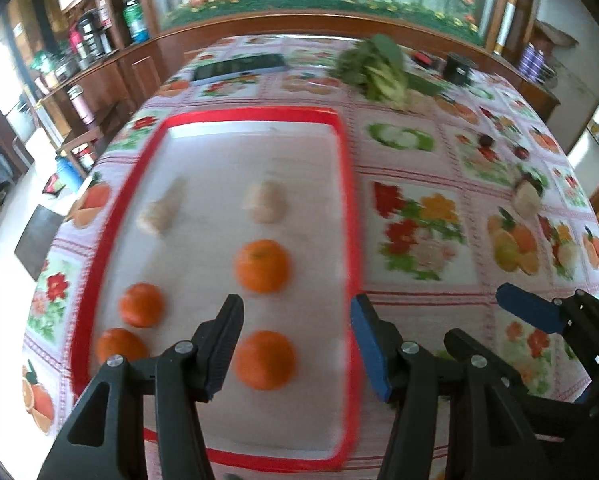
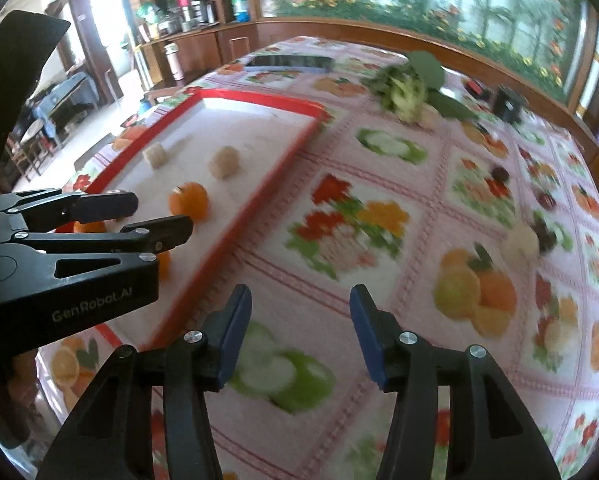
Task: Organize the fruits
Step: 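Move both open tools away from the tray back over the table, then grasp a white cube with the right tool while the left tool grasps a small green fruit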
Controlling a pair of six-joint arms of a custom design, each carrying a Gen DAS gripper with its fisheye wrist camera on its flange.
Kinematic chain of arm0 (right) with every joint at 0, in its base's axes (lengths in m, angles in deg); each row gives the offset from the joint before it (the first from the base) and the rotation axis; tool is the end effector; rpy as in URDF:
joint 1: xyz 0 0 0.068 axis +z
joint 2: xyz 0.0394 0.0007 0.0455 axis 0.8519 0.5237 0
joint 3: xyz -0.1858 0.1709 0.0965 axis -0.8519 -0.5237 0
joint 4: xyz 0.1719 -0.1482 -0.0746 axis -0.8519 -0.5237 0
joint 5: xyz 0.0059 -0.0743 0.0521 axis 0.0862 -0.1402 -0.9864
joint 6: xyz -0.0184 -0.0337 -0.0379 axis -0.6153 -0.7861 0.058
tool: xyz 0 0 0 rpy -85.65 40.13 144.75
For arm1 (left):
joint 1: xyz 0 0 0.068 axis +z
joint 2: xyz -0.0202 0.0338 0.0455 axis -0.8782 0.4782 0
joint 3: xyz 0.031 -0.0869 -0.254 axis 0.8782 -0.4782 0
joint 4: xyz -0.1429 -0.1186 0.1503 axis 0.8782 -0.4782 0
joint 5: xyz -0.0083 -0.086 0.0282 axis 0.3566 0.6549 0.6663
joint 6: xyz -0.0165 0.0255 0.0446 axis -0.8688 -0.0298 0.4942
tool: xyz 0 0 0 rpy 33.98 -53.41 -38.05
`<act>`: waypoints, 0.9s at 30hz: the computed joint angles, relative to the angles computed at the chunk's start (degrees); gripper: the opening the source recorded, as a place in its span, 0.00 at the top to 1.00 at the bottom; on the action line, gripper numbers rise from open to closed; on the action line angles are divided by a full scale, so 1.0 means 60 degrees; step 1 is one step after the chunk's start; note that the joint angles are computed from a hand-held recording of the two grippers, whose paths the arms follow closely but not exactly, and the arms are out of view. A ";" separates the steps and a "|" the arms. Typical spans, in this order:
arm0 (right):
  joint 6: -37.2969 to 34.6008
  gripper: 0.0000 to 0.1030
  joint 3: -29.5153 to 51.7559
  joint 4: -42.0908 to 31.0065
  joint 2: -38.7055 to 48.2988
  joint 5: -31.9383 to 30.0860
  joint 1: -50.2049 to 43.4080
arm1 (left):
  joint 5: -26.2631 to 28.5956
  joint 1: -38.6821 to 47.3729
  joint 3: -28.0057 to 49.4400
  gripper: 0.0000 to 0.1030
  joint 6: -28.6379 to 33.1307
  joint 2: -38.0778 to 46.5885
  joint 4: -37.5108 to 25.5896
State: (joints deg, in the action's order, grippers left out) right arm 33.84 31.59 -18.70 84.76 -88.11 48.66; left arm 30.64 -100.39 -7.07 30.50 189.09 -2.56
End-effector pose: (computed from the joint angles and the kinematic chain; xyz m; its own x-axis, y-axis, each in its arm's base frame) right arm 0.2126 -0.0248 0.0508 -0.7985 -0.2661 -0.5400 -0.3541 0.9330 0.0638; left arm 0.2300 -0.1719 0.0629 -0.8744 0.0584 -0.4816 0.0493 0.9983 0.0316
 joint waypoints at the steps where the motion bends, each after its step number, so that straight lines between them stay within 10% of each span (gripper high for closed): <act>1: -0.0187 0.50 0.0038 -0.0141 0.0051 -0.0166 -0.0393 | -0.0014 -0.0228 0.0252 0.43 -0.0063 0.0170 -0.0150; 27: -0.3566 0.47 0.4393 -0.4029 0.2538 -0.1952 -0.7818 | -0.0207 -0.2362 0.7275 0.33 -0.0650 0.4609 -0.3520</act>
State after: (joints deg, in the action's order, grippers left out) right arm 12.45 57.94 -42.87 99.99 -99.82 1.76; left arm 29.39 -114.57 36.58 26.61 216.74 -23.68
